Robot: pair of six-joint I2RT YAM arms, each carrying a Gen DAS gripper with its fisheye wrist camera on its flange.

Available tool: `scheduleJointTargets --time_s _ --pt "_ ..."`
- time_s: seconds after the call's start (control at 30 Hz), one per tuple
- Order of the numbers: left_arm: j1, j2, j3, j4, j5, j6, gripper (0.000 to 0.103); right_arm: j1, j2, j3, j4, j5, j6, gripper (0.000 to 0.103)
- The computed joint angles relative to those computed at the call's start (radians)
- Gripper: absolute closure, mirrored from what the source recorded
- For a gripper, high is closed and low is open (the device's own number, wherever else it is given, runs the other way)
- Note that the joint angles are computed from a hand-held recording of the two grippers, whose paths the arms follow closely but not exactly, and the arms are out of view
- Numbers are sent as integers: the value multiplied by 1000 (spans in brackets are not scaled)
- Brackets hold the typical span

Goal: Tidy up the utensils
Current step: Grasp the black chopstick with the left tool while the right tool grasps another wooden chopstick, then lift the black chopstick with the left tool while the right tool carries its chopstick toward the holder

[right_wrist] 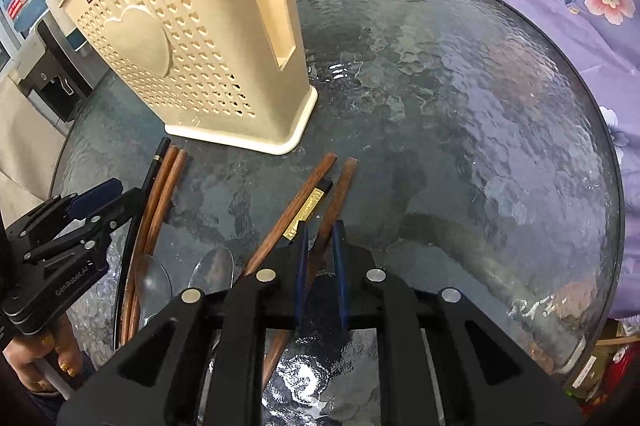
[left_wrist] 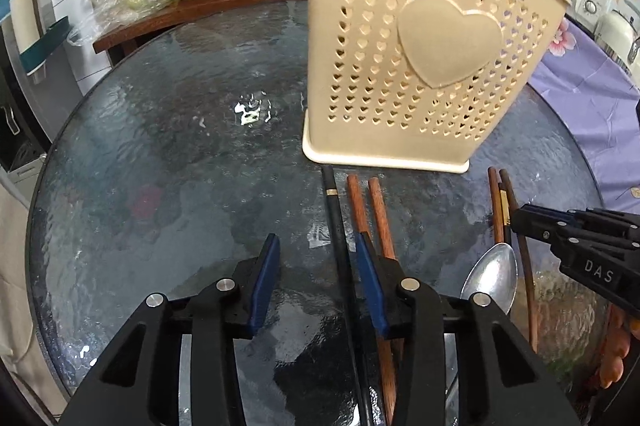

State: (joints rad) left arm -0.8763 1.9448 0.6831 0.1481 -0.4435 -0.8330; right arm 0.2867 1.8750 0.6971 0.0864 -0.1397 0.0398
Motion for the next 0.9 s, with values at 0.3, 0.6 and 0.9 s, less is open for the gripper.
scheduleJointTargets --time_s 0.3,0.6,0.9 --pt "22 53 99 -93 -18 60 72 36 11 13 1 35 22 91" --pt "17 79 153 -135 -17 96 91 112 17 28 2 149 58 91" --pt "2 76 142 -124 -22 59 96 136 2 -33 89 168 120 95"
